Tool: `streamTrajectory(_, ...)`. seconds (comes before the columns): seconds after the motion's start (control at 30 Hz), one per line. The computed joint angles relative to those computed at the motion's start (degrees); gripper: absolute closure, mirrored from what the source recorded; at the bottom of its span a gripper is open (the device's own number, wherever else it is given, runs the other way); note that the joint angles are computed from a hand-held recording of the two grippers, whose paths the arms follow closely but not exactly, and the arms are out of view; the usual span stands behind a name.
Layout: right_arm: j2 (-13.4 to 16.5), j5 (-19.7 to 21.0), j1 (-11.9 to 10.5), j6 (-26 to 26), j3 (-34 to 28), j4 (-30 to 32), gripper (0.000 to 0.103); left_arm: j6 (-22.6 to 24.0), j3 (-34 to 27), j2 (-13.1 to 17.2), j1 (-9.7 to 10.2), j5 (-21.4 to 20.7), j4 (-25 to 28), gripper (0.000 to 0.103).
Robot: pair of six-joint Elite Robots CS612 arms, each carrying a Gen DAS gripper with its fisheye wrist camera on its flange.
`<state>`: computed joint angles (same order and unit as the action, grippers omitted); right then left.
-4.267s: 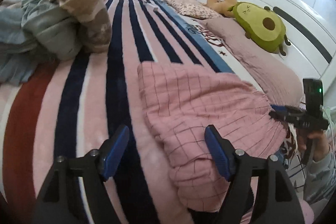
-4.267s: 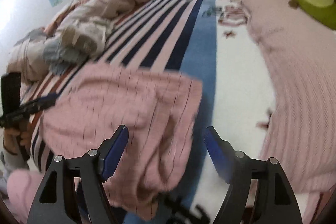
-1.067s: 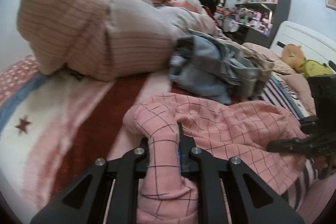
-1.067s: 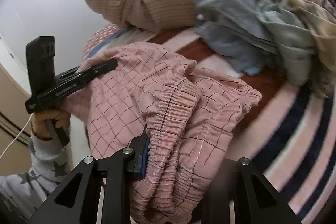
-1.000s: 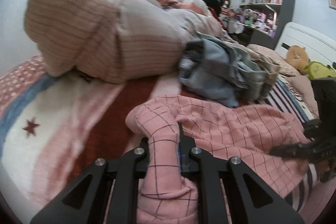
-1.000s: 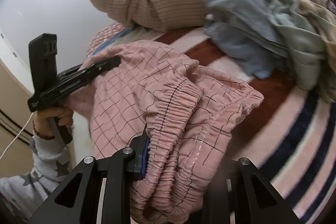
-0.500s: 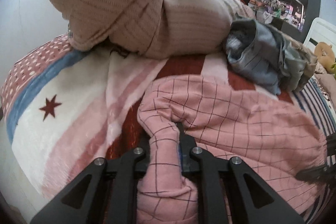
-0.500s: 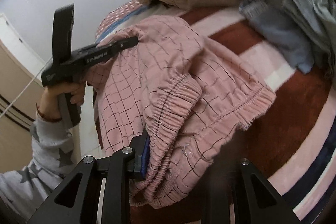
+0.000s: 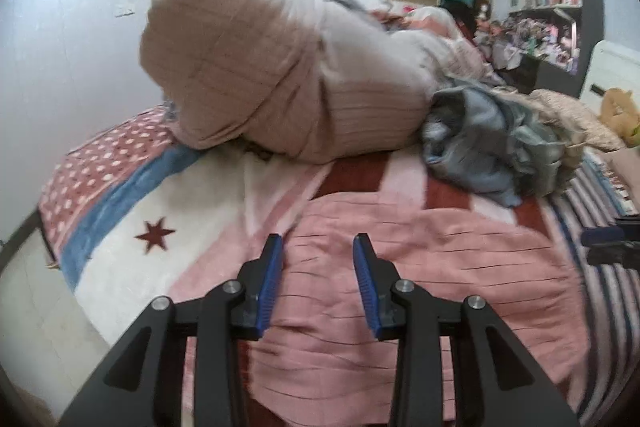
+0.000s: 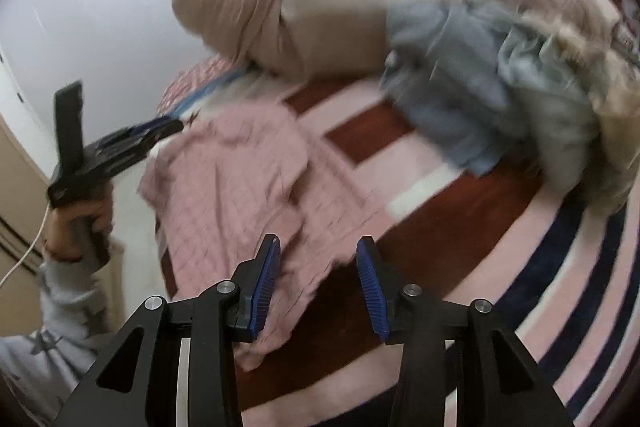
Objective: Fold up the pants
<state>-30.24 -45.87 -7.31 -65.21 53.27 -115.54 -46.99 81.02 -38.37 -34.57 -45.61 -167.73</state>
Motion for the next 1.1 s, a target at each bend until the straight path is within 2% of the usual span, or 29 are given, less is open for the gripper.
streamTrajectory(0.07,0.35,1.07,0.07,-0.88,-1.20,2.71,0.067,1.04,-0.69,0.52,0.27,-3.09,-1.00,0.071)
streamTrajectory(0.13,0.84,0.46,0.40,-2.88,-2.51,7.08,0.067,0.84,-1.95,1.28,0.29,-4.07,0.46,0.071)
streamTrajectory(0.27,0.84,-3.28,1.20,-3.01,-1.27,5.71,0.067,1.12,-4.32,3.10,0.16,-7.47,-1.05,0.068)
streamTrajectory(0.33,0.49,-2.94,0.95,-3.02,-0.65,5.37,0.067,1.78,-5.27,3.72,-0.27,-7.37,-2.23,0.057)
streamTrajectory(0.43,-0.08,-1.54,0.25,-2.18,-0.01,3.81,0.066,3.16,-6.90,4.51,-0.91,-7.53,-3.41,0.055)
streamTrajectory(0.53,-0.40,-1.01,-0.43,-1.82,0.05,3.89,0.058,4.51,-8.77,5.08,-1.64,-7.21,-3.81,0.049)
streamTrajectory(0.7,-2.58,-1.38,-2.05,-0.77,4.01,-0.76,0.049,7.94,-11.74,5.98,-2.94,-6.62,-4.95,0.041)
streamTrajectory(0.77,-3.33,-1.54,-2.64,-0.43,5.23,-1.61,0.041,8.70,-13.02,6.31,-3.56,-6.25,-4.63,0.039)
streamTrajectory(0.87,-4.73,-0.86,-3.89,1.37,7.49,-4.35,0.038,9.98,-14.77,6.79,-4.34,-6.70,-5.06,0.036)
streamTrajectory(0.9,-5.17,-0.05,-4.42,2.35,8.14,-5.40,0.037,10.42,-15.43,6.97,-4.67,-6.62,-5.03,0.035)
streamTrajectory(0.97,-5.97,2.16,-5.61,4.54,9.46,-8.10,0.026,11.69,-17.00,7.52,-5.40,-6.52,-5.14,0.030)
streamTrajectory(1.1,-7.83,3.93,-7.74,7.54,13.14,-15.54,0.024,14.36,-20.62,8.98,-6.91,-6.44,-5.29,0.026)
